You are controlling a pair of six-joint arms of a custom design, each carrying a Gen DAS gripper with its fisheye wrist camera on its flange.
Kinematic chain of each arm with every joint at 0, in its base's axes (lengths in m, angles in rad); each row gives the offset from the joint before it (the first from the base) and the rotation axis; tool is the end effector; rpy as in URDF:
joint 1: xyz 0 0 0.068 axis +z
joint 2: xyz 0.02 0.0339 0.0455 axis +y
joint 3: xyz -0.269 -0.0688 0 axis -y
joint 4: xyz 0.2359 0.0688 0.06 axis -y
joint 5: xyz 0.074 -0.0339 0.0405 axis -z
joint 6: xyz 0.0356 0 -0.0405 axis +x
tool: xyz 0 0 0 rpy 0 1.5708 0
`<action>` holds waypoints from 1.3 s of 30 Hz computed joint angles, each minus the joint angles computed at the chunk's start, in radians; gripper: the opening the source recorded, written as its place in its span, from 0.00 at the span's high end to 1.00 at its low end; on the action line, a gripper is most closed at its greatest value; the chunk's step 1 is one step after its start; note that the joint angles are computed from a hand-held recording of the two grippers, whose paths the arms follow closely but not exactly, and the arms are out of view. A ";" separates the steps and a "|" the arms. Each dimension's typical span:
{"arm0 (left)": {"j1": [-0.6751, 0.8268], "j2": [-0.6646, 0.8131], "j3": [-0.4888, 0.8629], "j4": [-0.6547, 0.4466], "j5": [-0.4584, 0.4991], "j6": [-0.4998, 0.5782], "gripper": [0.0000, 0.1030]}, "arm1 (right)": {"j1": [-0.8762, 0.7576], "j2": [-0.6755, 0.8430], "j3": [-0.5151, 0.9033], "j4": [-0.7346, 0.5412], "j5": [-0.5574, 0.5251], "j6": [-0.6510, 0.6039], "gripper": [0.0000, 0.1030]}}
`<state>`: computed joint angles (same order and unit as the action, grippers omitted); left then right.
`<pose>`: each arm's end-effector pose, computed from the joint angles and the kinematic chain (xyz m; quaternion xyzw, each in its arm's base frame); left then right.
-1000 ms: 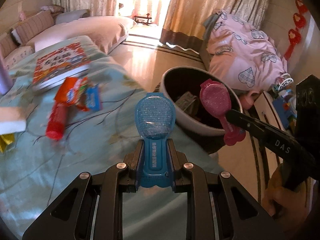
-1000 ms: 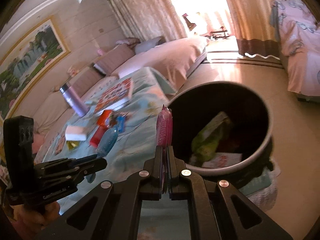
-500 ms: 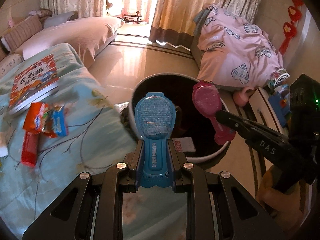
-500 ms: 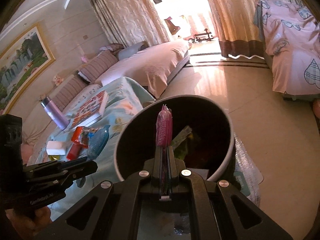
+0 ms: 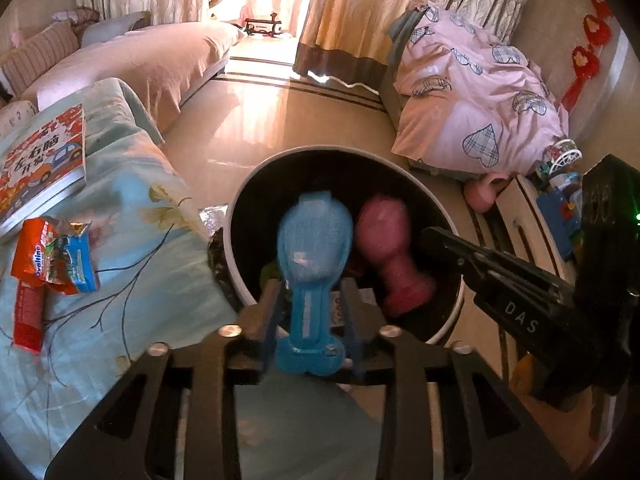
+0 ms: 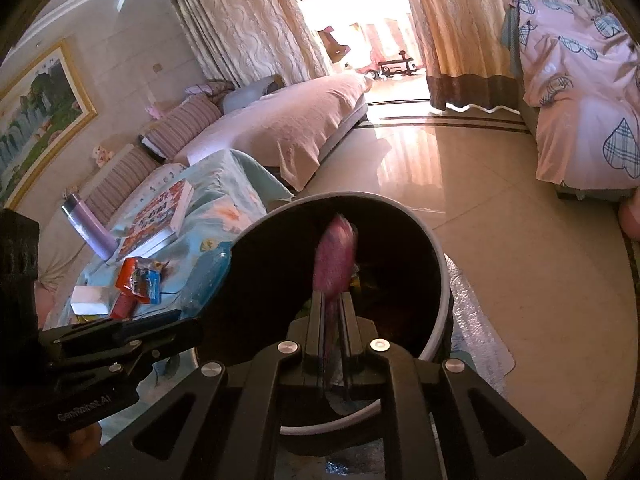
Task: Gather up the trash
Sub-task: 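Carry both combs over the bin and open both grippers to drop them, then move both tools back over the table toward the snack bag and bottle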
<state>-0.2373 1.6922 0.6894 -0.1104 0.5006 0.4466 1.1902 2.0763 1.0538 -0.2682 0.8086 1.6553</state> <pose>0.2648 -0.0816 0.1195 0.3693 0.8701 -0.2170 0.2437 0.1545 0.3169 0.0841 0.2632 0.8732 0.0695 0.4042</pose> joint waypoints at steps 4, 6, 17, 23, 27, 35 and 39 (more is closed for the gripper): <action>0.036 -0.007 -0.009 -0.006 0.023 0.025 0.59 | 0.012 -0.002 -0.009 0.008 0.009 0.029 0.74; 0.054 -0.017 -0.018 -0.011 0.032 0.033 0.58 | 0.017 -0.010 -0.017 0.011 0.017 0.038 0.67; 0.351 -0.014 -0.019 -0.111 0.128 0.205 0.34 | 0.080 0.058 0.155 -0.066 0.087 0.021 0.05; 0.552 0.055 0.049 -0.195 0.172 0.318 0.34 | 0.085 0.145 0.329 -0.060 0.078 -0.104 0.04; 0.663 0.115 0.114 -0.245 0.183 0.375 0.33 | 0.078 0.213 0.443 -0.043 0.053 -0.184 0.04; 0.829 0.269 0.295 -0.336 0.186 0.437 0.33 | 0.050 0.379 0.703 -0.066 -0.031 -0.285 0.04; 0.881 0.339 0.395 -0.379 0.186 0.431 0.33 | 0.037 0.450 0.818 -0.080 -0.071 -0.320 0.04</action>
